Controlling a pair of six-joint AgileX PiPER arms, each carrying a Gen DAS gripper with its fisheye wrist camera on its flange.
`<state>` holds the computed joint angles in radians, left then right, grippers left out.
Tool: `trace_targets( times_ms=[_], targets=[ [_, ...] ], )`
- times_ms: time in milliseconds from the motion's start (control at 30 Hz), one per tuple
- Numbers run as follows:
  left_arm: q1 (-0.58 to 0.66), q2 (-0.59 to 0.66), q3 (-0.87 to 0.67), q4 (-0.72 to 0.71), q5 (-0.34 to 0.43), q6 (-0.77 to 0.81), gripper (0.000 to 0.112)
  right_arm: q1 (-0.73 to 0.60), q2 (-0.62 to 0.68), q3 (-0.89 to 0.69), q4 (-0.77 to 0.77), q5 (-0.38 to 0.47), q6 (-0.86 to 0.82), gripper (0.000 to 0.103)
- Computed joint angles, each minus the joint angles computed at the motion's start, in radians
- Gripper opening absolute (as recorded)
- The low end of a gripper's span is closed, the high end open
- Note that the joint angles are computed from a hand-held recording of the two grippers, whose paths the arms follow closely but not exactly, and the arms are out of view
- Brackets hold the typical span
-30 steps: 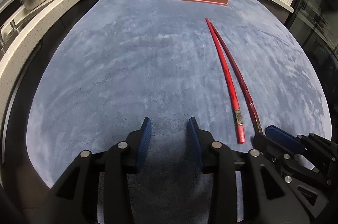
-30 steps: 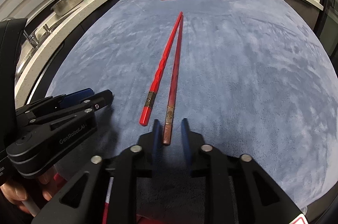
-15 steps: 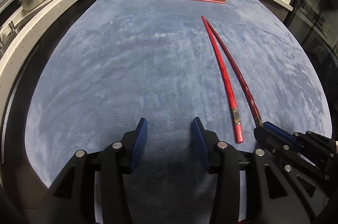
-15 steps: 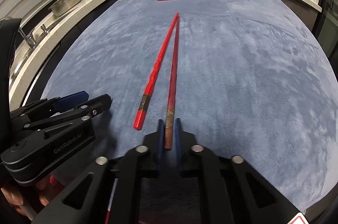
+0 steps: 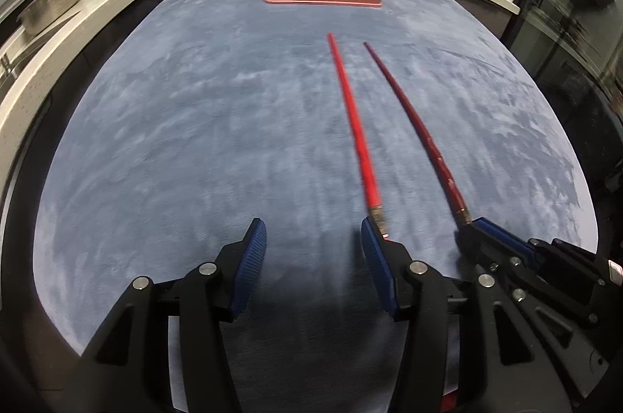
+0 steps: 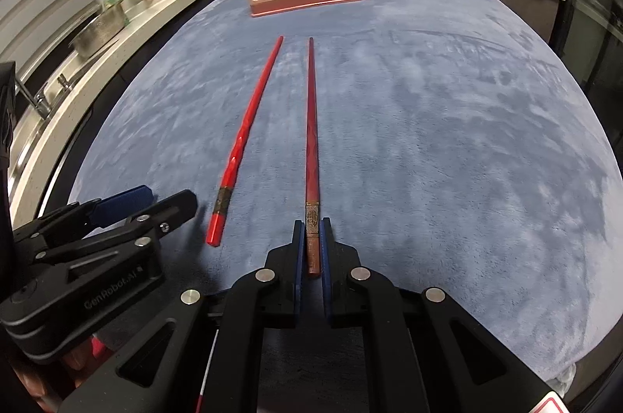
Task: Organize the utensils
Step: 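Grasp the dark red chopstick with the right tool while the left tool grasps the red chopstick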
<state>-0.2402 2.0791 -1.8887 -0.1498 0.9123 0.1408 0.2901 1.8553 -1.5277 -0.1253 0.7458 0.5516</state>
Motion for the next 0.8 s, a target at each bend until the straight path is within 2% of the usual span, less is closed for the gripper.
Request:
trace_targets(
  times_ms=[400, 600, 800],
  targets=[
    [-0.032, 0.061, -0.086, 0.001, 0.052, -0.032, 0.049, -0.013, -0.011, 0.023, 0.022, -0.014, -0.001, 0.007],
    [-0.046, 0.051, -0.056, 0.03, 0.018, -0.041, 0.048, -0.017, -0.014, 0.033, 0.035, -0.022, -0.007, 0.007],
    [-0.048, 0.043, -0.041, 0.033, 0.007, -0.03, 0.039, -0.016, -0.014, 0.035, 0.033, -0.023, -0.005, 0.007]
  ],
)
